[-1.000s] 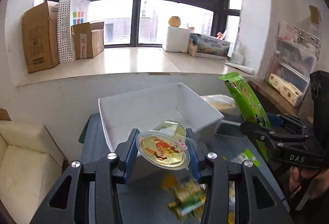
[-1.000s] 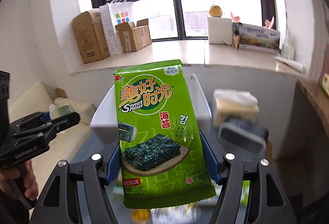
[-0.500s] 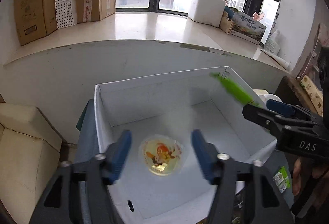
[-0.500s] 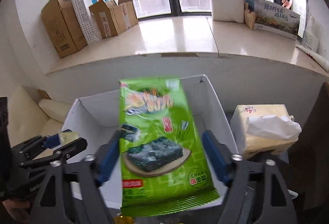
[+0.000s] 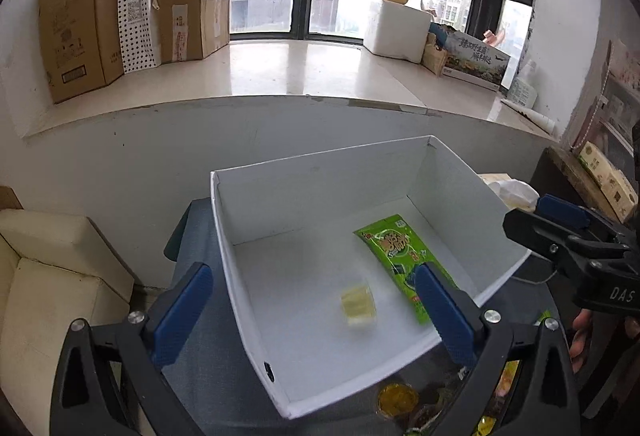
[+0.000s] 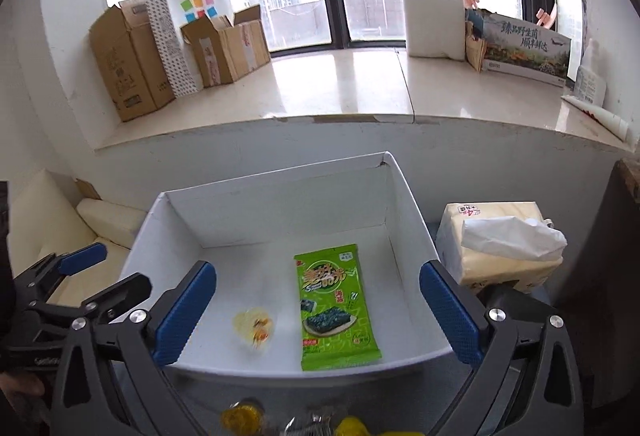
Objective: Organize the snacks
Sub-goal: 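Return both grippers to the snack pile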
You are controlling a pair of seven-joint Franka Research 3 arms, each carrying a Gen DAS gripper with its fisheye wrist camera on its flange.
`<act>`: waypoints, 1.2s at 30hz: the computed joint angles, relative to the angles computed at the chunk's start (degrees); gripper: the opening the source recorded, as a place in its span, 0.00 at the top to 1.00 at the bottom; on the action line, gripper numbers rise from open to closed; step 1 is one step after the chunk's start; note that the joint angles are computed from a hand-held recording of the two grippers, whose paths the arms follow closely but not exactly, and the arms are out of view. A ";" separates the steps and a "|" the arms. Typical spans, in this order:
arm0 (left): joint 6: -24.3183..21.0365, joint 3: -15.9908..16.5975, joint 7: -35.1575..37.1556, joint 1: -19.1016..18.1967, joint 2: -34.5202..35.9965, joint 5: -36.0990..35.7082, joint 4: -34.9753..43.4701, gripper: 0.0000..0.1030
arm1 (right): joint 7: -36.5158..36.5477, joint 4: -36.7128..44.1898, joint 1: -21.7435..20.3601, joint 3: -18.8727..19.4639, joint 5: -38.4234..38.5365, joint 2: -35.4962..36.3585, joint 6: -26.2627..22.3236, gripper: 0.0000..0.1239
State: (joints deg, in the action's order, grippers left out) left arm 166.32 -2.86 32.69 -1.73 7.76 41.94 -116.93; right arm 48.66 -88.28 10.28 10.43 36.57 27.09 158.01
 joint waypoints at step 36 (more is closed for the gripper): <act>-2.82 -17.75 -41.53 -3.28 -29.44 23.17 -36.59 0.00 | -44.57 -46.43 1.08 -7.47 39.63 -23.09 0.37 0.20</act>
